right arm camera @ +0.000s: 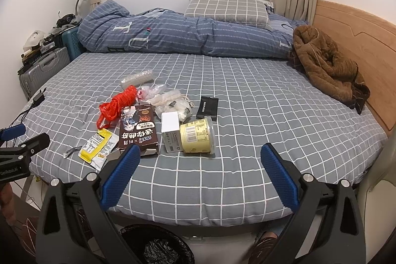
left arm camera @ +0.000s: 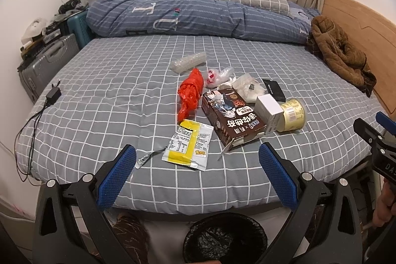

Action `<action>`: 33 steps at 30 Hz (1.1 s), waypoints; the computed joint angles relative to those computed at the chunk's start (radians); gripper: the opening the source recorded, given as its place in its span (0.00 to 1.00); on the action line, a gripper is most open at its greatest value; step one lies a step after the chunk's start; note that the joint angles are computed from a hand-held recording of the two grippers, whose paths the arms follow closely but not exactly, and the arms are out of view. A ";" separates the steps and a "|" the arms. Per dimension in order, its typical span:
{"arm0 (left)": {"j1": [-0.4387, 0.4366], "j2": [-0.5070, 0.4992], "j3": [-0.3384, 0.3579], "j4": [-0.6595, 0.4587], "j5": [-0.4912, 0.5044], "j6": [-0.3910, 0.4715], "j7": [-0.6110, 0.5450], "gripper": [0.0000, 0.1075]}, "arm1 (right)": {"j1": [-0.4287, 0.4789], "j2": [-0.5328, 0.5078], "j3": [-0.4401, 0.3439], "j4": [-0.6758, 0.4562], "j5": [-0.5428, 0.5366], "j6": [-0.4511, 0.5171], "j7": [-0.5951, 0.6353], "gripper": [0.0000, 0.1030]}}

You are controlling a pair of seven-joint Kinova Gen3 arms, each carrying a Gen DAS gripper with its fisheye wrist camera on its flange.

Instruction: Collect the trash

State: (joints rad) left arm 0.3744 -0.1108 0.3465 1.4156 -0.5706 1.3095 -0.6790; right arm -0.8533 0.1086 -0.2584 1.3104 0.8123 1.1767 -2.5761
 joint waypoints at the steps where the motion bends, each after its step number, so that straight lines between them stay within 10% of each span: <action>1: 0.000 0.001 -0.001 -0.002 0.002 -0.001 -0.003 0.90 | -0.002 -0.001 -0.001 -0.001 0.002 0.004 0.000 0.91; 21: 0.013 0.014 -0.007 -0.022 -0.016 0.006 0.004 0.90 | -0.005 -0.001 -0.001 -0.023 0.002 0.018 0.016 0.91; 33: -0.046 0.115 -0.130 -0.033 0.033 -0.105 -0.106 0.90 | 0.043 0.108 0.071 -0.091 -0.079 -0.043 0.128 0.91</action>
